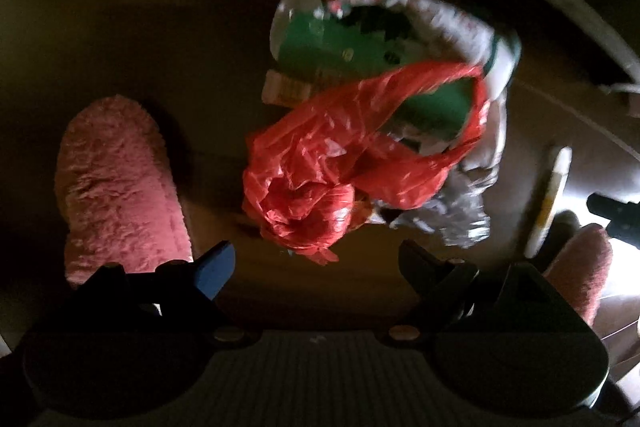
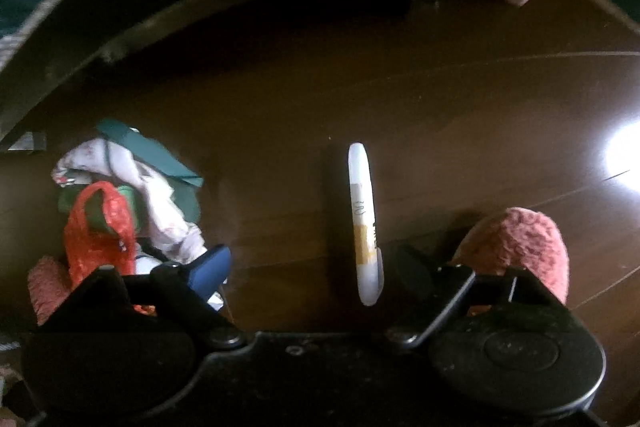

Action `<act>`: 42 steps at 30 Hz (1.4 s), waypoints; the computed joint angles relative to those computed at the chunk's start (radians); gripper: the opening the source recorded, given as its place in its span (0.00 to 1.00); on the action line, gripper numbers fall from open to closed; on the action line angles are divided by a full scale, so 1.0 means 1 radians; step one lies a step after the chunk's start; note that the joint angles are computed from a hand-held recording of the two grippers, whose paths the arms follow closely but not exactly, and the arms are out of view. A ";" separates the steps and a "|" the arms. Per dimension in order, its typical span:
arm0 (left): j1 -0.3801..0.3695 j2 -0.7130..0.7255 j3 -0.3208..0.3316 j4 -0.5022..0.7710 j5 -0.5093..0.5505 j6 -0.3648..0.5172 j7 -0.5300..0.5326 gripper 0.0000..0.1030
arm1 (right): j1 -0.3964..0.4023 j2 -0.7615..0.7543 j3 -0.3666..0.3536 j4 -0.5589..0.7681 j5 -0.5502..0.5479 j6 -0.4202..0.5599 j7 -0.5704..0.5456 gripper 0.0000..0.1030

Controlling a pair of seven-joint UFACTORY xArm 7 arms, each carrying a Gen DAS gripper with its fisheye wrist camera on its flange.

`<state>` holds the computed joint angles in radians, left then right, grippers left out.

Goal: Collect trash
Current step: 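Grasp the white tube with the right tool while the left grasps the red plastic bag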

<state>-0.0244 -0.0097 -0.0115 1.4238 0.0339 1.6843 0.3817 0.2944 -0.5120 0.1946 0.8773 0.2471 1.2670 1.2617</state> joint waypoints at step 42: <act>-0.015 0.024 -0.014 -0.045 0.008 -0.050 -0.007 0.56 | 0.029 0.204 -0.001 0.124 -0.061 0.062 -0.107 0.16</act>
